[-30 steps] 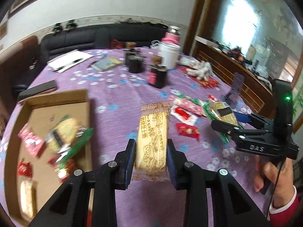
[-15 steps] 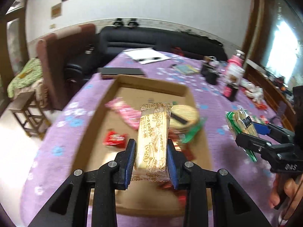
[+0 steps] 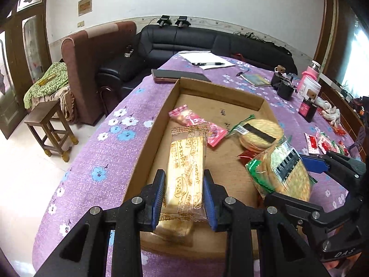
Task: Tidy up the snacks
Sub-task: 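Carry cake packet and cracker bag over the box and open both tools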
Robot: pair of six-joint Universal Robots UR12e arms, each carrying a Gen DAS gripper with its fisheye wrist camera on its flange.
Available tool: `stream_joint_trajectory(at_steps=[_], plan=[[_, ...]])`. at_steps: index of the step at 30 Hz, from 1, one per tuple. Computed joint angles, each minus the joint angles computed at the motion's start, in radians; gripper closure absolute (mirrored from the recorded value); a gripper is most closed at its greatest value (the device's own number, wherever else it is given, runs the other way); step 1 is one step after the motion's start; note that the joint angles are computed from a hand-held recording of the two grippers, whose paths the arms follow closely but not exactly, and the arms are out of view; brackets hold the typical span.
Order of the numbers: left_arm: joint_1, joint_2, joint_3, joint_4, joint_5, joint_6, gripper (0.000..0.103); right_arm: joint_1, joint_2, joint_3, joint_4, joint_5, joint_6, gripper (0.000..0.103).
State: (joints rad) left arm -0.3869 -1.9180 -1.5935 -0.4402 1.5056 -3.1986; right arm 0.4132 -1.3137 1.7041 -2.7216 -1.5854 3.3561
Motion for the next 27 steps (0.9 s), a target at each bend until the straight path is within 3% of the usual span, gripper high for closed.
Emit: stream_joint_trajectory(at_steps=[9, 16, 17, 19, 21, 27], plan=[[-0.009, -0.016, 0.017, -0.025, 0.034, 0.009, 0.07, 0.015, 0.01, -0.013, 0.037, -0.042, -0.015, 0.023], [-0.01, -0.014, 0.021, -0.027, 0.046, -0.007, 0.067, 0.017, 0.005, -0.006, 0.037, -0.054, -0.015, 0.015], [-0.011, -0.013, 0.022, -0.027, 0.051, -0.008, 0.064, 0.017, 0.003, -0.004, 0.036, -0.057, -0.012, 0.015], [-0.012, -0.01, 0.02, -0.016, 0.06, -0.016, 0.035, 0.015, -0.005, 0.005, 0.026, -0.062, -0.004, 0.013], [-0.015, -0.006, 0.013, 0.011, 0.079, -0.02, 0.026, 0.012, -0.014, 0.017, 0.008, -0.059, 0.003, 0.013], [-0.023, -0.001, 0.013, 0.019, 0.109, -0.015, 0.025, 0.004, -0.047, 0.051, -0.034, -0.073, 0.028, 0.012]])
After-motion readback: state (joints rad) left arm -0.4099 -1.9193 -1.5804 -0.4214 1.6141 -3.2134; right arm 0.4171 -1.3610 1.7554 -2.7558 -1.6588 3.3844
